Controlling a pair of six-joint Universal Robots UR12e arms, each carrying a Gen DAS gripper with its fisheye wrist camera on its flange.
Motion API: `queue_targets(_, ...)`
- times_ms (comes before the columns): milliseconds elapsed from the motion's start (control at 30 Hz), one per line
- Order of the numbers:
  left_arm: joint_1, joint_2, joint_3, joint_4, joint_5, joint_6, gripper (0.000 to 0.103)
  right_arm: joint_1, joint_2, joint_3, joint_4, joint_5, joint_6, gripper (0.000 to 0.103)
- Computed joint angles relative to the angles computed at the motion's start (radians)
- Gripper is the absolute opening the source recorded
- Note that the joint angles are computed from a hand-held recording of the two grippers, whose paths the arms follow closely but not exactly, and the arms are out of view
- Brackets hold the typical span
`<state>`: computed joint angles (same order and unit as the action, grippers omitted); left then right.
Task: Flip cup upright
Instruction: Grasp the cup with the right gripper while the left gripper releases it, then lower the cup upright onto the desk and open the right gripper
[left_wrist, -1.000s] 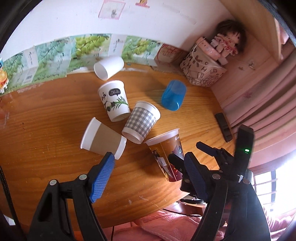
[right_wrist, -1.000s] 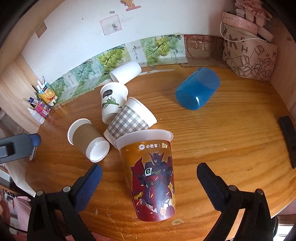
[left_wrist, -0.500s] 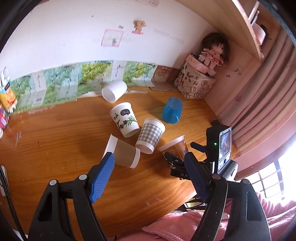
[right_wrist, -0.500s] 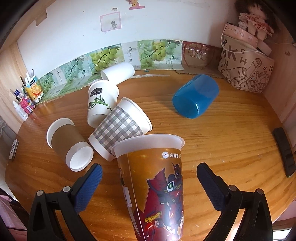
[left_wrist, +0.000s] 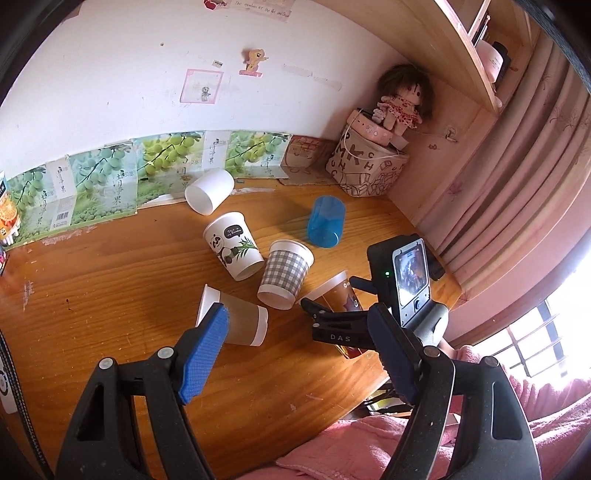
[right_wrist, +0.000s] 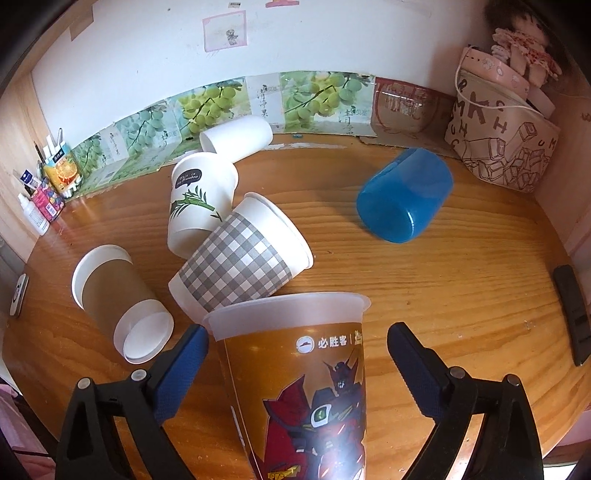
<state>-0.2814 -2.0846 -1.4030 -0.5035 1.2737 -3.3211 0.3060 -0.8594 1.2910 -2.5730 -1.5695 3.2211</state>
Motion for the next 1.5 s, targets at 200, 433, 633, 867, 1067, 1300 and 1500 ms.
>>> queue_targets(200, 0.001, 0.002, -0.002, -0.003, -0.003, -0.002, 0.081, 0.005, 0.003, -0.012, 0.021, 0.012, -0.028, 0.082)
queue_targets(433, 0.004, 0.008, -0.013, -0.002, 0.000, -0.013, 0.081, 0.009, -0.004, 0.000, -0.020, -0.001, -0.027, 0.082)
queue_targets(633, 0.006, 0.012, -0.021, 0.005, -0.004, -0.010, 0.081, 0.014, -0.017, 0.028, -0.121, -0.052, 0.013, 0.082)
queue_targets(867, 0.007, 0.016, -0.026, 0.007, -0.020, 0.026, 0.081, 0.015, -0.028, 0.067, -0.283, -0.087, 0.059, 0.081)
queue_targets(1067, 0.005, 0.015, -0.021, -0.006, -0.025, 0.063, 0.081, 0.020, -0.034, 0.085, -0.329, -0.110, 0.087, 0.081)
queue_targets(1300, 0.002, 0.017, -0.019, -0.022, -0.028, 0.095, 0.081, 0.026, -0.043, 0.111, -0.354, -0.117, 0.113, 0.081)
queue_targets(1500, 0.001, 0.017, -0.018, -0.032, -0.030, 0.097, 0.081, 0.033, -0.055, 0.127, -0.355, -0.121, 0.127, 0.081)
